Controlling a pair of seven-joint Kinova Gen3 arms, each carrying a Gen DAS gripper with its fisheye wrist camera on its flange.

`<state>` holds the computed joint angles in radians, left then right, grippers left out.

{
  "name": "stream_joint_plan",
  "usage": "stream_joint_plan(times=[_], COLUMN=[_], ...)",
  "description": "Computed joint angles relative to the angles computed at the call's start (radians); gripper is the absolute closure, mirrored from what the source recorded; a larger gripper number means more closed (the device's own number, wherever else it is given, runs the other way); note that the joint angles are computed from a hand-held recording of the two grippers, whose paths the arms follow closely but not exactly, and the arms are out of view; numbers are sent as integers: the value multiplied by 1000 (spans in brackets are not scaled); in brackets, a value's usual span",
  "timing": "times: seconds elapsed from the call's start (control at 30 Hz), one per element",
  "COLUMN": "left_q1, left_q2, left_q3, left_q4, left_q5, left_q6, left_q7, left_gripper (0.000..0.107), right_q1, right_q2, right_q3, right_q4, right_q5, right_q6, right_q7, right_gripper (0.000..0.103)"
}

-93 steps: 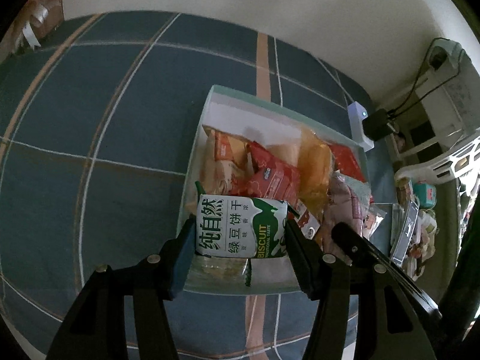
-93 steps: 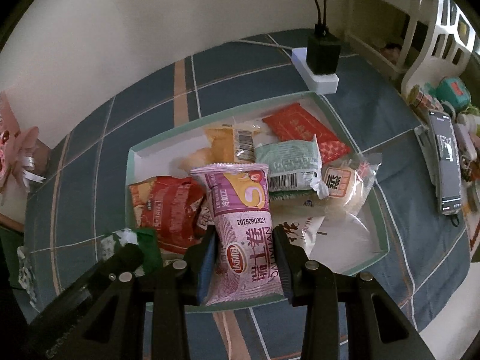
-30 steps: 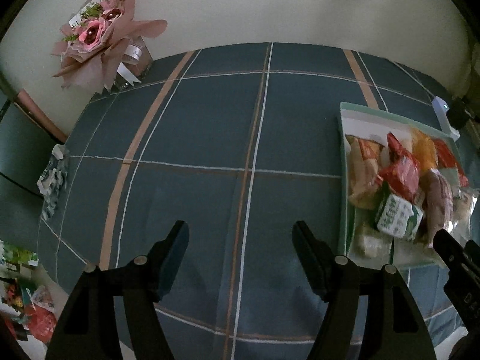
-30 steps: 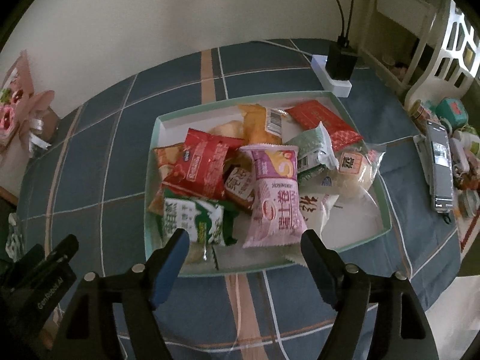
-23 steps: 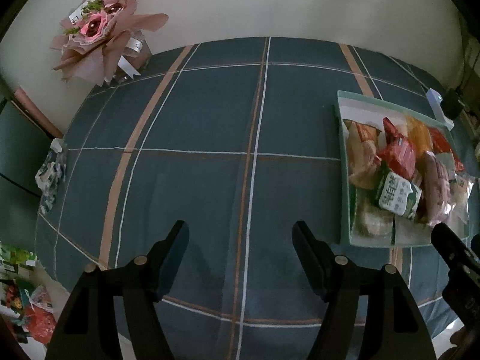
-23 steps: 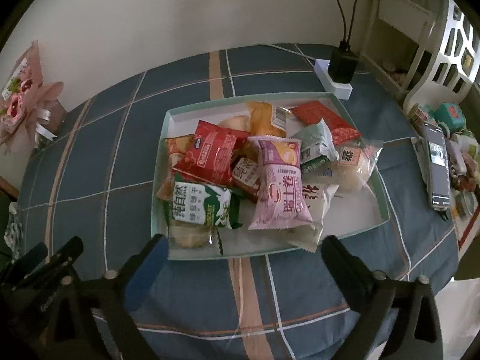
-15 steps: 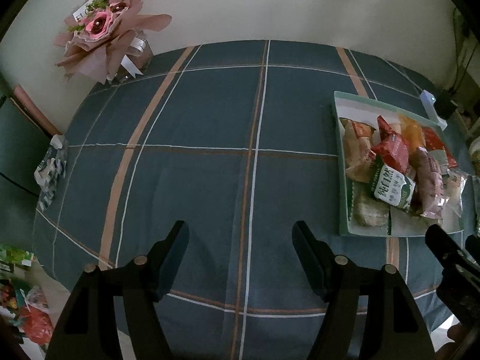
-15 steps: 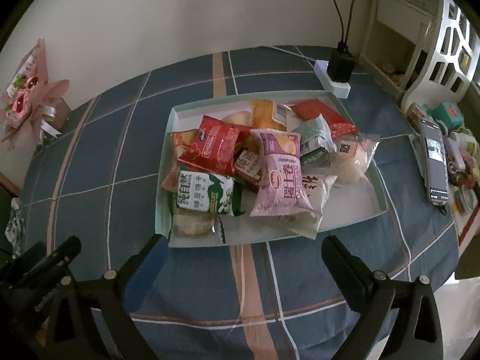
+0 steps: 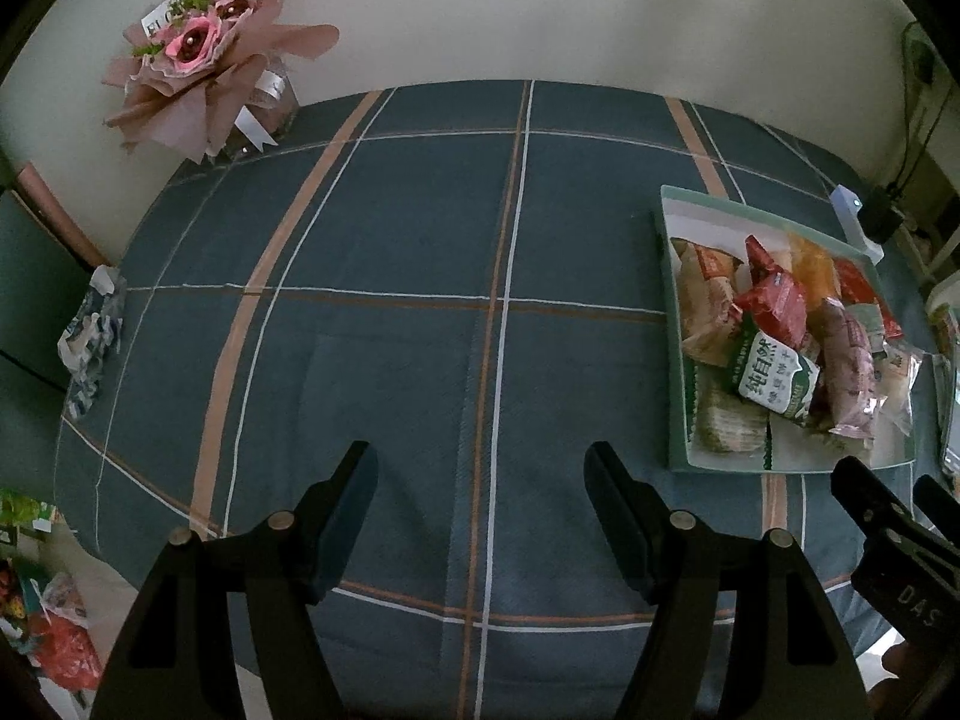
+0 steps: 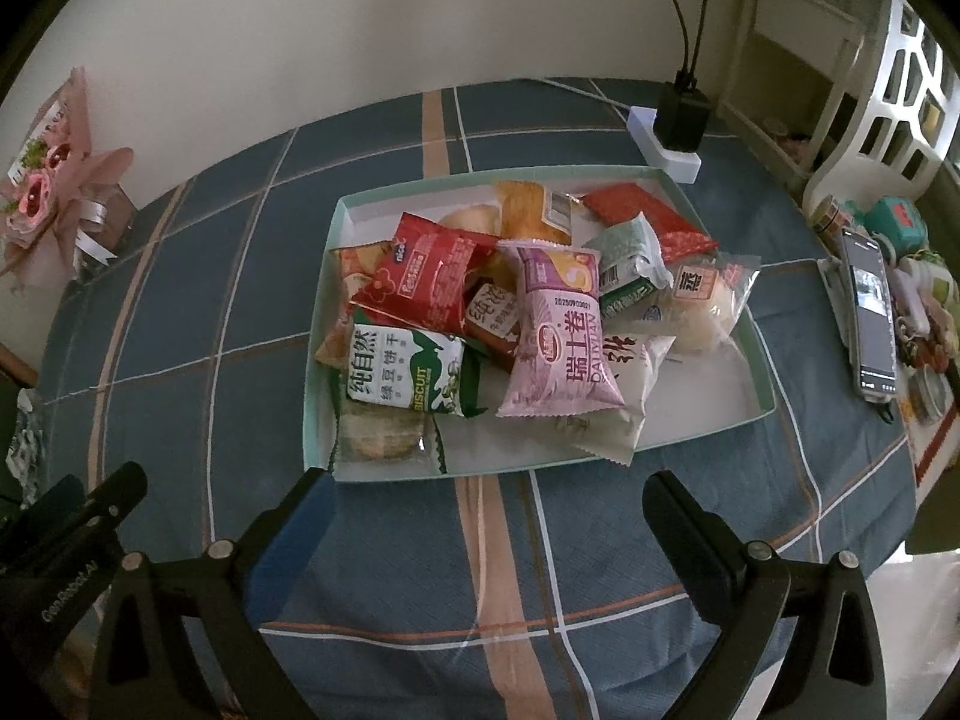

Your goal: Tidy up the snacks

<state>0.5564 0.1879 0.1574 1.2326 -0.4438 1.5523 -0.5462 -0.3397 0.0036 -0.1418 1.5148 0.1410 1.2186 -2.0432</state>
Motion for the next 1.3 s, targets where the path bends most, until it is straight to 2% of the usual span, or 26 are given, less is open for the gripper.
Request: stream_joint_plan(times=[1.3], left_q1=[-15], left_q2=[0], left_q3=[-4], left_q4=[3], left_q5=[10], left_q6=[-3], left_q7=[-6], left_gripper=[35], right_q1=[-5], right_q2=[16], right_q3=[2], right_q4=[-9], right_q5=[1], right_q6=[17], right_q7=[16], right_gripper=[0])
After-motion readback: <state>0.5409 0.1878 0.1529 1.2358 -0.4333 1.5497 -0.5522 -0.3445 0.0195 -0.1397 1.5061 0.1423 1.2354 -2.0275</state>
